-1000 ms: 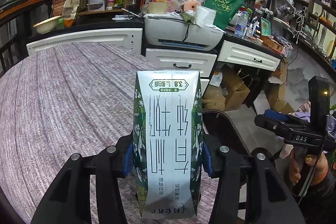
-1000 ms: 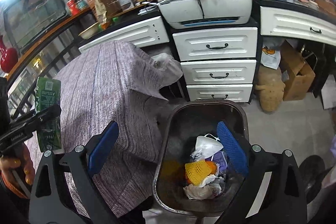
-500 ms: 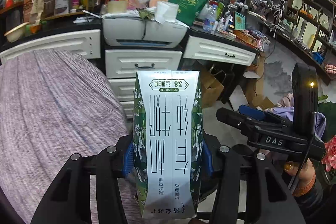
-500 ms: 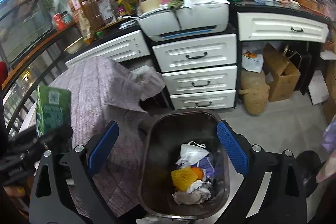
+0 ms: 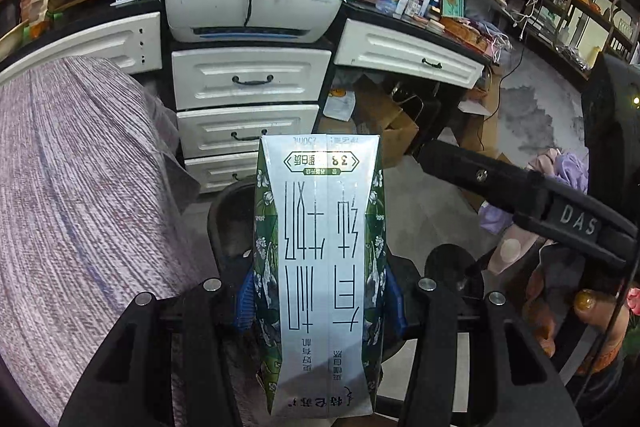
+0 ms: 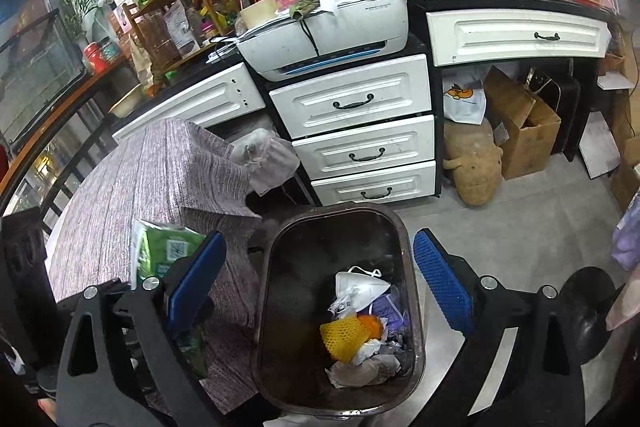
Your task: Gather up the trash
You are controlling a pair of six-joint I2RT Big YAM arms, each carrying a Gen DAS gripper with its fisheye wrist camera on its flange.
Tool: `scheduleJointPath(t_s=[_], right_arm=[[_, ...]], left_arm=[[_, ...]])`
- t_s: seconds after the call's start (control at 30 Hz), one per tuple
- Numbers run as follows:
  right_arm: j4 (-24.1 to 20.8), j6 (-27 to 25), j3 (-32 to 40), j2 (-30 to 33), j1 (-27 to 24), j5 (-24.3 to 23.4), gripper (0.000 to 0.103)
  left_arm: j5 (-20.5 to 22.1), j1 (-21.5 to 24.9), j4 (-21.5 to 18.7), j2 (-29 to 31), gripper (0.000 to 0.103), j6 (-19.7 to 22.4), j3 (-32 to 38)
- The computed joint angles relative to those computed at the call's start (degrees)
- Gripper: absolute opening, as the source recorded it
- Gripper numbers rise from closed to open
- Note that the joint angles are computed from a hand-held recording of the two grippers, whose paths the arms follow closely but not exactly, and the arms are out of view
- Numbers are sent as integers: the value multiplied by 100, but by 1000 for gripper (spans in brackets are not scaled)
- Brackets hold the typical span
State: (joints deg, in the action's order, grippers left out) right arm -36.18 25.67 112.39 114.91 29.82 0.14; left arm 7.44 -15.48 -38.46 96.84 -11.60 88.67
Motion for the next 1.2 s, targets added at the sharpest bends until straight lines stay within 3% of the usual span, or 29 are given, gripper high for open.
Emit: scheduleJointPath(t_s=[0.23, 0.5, 0.73, 0.87, 0.93, 1.03, 1.2], right_arm=[[-2, 53, -60, -36, -54, 88, 93], [56, 83, -139, -88, -79, 53, 93], [250, 31, -453, -320, -19, 241, 93], [687, -266, -992, -674, 133, 575, 93], [1090, -528, -1398, -943, 267, 894, 97], [1540, -756, -1793, -1240, 411, 1003, 97], [1724, -922, -2120, -1589, 610, 983, 97]], left_arm=[[-56, -57, -111, 132, 51, 25, 102], [-192, -127, 64, 0, 83, 59, -11], [-591, -182, 340, -349, 94, -151, -314], [-988, -200, 707, -739, 97, -294, -715], [-1349, -224, 985, -1007, 97, -367, -993], [-1903, -272, 1373, -1395, 97, -415, -1387], [-2454, -327, 1643, -1976, 98, -283, -1865]])
